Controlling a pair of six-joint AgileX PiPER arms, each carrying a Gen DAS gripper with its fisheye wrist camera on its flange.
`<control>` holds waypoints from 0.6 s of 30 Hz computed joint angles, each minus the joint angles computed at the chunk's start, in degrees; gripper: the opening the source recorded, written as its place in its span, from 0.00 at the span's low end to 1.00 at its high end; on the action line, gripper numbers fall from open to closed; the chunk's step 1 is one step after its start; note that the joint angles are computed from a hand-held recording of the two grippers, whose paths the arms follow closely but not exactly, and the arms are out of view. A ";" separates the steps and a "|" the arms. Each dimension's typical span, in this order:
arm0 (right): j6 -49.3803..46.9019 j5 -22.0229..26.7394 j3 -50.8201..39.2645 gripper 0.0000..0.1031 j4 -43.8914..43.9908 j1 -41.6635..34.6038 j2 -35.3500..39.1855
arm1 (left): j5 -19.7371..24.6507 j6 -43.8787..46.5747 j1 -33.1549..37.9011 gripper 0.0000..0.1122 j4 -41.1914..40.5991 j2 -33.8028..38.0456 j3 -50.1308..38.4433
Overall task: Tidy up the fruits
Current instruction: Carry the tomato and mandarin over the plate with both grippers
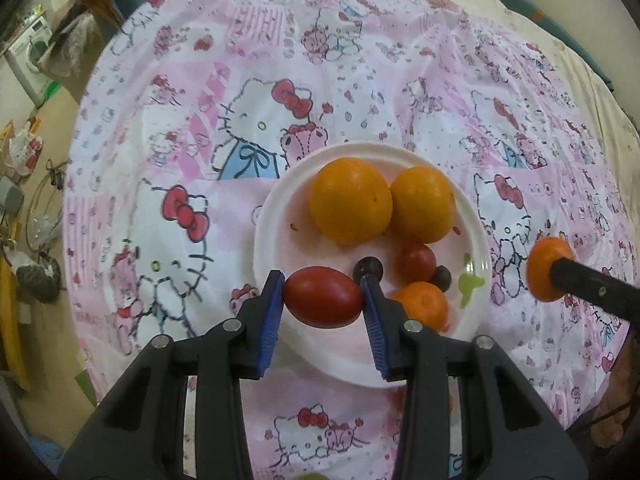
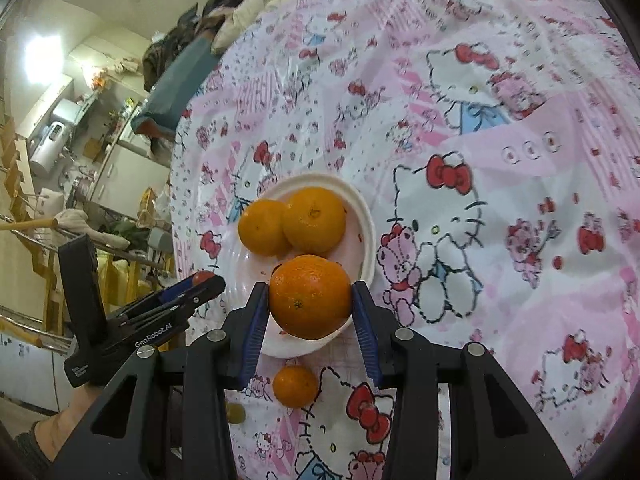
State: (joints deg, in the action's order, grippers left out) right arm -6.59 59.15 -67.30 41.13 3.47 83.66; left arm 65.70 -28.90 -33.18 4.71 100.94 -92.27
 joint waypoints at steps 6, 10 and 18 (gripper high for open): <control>1.45 -1.87 -3.76 0.42 -3.72 4.63 6.11 | -1.18 2.58 0.91 0.31 -1.72 2.88 -1.41; 2.06 -2.57 -5.05 0.42 -5.16 5.52 9.04 | -1.01 3.00 1.16 0.31 -1.24 4.41 -2.40; 2.96 -3.81 -4.74 0.43 -7.31 5.96 10.07 | -1.55 1.88 0.22 0.31 -1.90 5.53 -3.88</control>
